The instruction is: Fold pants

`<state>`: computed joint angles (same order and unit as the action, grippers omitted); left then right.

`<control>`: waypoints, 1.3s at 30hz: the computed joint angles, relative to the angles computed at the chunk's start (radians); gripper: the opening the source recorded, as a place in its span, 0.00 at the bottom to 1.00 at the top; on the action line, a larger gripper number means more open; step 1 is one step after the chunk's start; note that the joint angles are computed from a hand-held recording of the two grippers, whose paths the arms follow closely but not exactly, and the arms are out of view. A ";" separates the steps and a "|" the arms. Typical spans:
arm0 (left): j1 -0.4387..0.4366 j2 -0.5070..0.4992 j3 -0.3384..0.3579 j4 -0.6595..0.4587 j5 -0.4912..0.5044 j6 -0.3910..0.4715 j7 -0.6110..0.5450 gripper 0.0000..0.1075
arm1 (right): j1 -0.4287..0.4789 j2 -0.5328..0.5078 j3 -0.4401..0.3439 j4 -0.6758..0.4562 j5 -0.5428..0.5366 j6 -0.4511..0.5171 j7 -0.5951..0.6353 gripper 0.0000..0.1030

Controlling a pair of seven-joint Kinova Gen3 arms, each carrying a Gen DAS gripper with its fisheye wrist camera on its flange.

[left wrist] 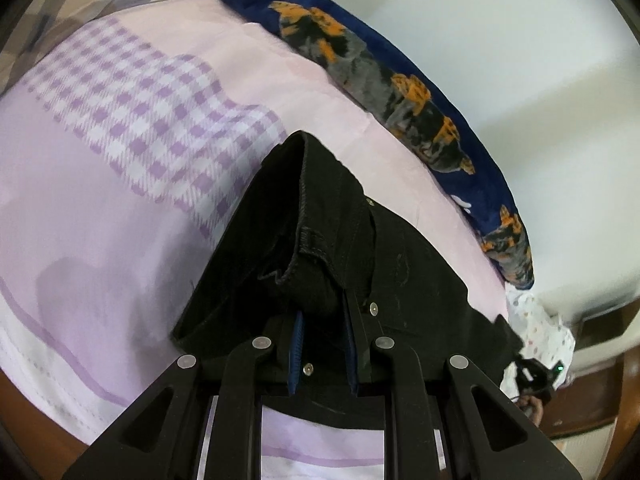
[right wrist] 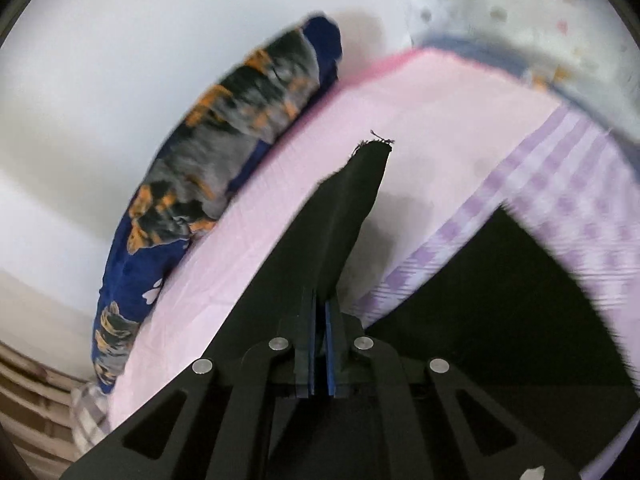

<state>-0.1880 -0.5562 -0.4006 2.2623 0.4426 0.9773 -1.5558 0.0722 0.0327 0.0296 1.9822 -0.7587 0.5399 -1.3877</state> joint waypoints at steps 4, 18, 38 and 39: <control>0.032 0.027 -0.049 -0.023 -0.005 0.031 -0.073 0.17 | -0.041 -0.142 0.049 0.055 0.139 0.007 -0.118 0.04; -0.032 0.028 -0.030 -0.031 -0.093 0.171 -0.228 0.17 | 0.015 -0.337 -0.066 0.187 0.578 0.144 -0.566 0.03; -0.031 -0.221 0.421 -0.123 -0.404 0.234 0.104 0.27 | -0.103 -0.253 0.364 0.310 0.056 0.131 0.007 0.09; -0.017 -0.232 0.447 -0.133 -0.405 0.230 0.119 0.28 | -0.091 -0.246 0.368 0.309 0.034 0.139 0.036 0.09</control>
<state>-0.2048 -0.7882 0.0465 2.1288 0.0371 1.2074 -1.4366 -0.0188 -0.2131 0.3973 2.2908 -0.7251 0.6790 -1.3513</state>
